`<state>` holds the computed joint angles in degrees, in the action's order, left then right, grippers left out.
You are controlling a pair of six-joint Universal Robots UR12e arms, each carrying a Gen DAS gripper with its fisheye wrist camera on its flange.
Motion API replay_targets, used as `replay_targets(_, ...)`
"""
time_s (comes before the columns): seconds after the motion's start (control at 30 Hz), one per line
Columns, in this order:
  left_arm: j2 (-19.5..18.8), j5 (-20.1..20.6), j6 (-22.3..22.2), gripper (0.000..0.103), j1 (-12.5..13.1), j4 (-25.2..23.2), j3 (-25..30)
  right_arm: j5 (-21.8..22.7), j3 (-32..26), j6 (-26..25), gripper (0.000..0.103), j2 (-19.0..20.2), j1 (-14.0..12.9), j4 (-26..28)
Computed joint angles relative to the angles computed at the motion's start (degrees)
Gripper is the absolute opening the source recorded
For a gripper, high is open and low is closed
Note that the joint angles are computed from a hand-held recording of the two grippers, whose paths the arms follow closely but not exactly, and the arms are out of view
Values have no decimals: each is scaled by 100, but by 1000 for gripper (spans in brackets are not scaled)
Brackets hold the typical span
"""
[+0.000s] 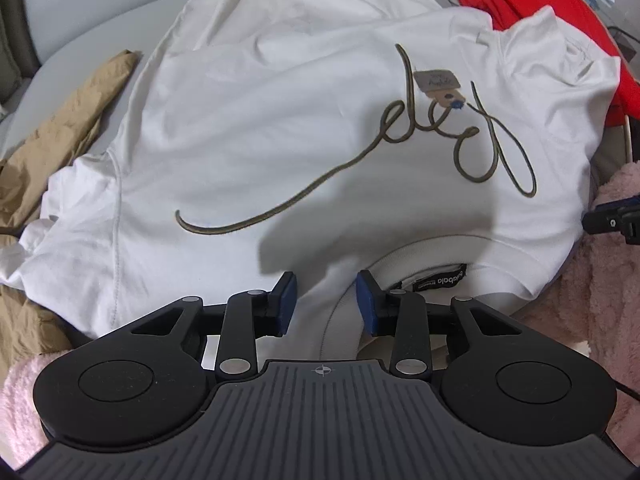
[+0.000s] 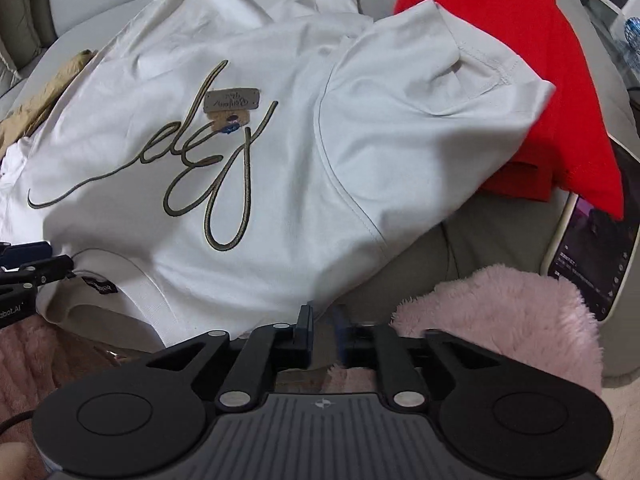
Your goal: Fold clothes
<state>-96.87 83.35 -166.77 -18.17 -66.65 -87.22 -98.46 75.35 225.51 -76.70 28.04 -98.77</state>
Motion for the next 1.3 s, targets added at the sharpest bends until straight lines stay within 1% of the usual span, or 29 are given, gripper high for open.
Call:
replay_targets(0.07, 15, -130, -71, 41, 65, 95, 30, -113, -81, -177, 38, -19, 27, -158)
replay_targets(0.1, 19, -204, -123, 41, 103, 155, 51, -154, -102, -231, 40, -21, 37, -210)
replay_targets(0.23, -113, -266, -511, 44, 194, 353, 233, -472, -186, -552, 43, 13, 30, -659)
replay_targets(0.27, -170, -261, -623, 45, 213, 388, 297, -561, -175, -634, 43, 31, 7, -889)
replay_targets(0.4, -446, -213, -818, 46, 285, 408, 606, -554, -183, -825, 44, 155, -146, -1435)
replay_targets(0.53, -863, -115, -835, 46, 349, 527, 1101, -626, -225, -1134, 43, 304, -300, -1922)
replay_targets(0.63, -1278, -3, -850, 46, 383, 764, 1608, -835, -321, -1265, 43, 478, -432, -2385)
replay_targets(0.67, -1426, 22, -845, 46, 391, 812, 1793, -923, -374, -1309, 43, 573, -513, -2603)
replay_targets(0.73, -1758, 70, -804, 46, 406, 860, 2203, -1000, -450, -1326, 43, 700, -623, -2801)
replay_targets(0.83, -2255, 103, -717, 47, 422, 770, 2800, -971, -608, -1304, 43, 975, -888, -3023)
replay_targets(0.9, -2539, 86, -750, 47, 436, 664, 3136, -864, -698, -1244, 43, 1150, -1070, -3070)
replay_targets(1.0, -2998, 123, -823, 47, 443, 624, 3648, -720, -722, -1120, 43, 1305, -1248, -3171)
replay_targets(1.07, -3272, 125, -763, 47, 441, 591, 3961, -604, -712, -1071, 43, 1395, -1353, -3267)
replay_targets(1.17, -3594, 128, -484, 47, 422, 491, 4361, -431, -660, -1057, 43, 1475, -1471, -3420)
replay_targets(1.23, -3761, 79, -258, 47, 413, 424, 4577, -235, -599, -1010, 43, 1510, -1549, -3548)
replay_targets(1.3, -3919, 10, -76, 46, 409, 307, 4789, -125, -601, -1026, 43, 1555, -1592, -3526)
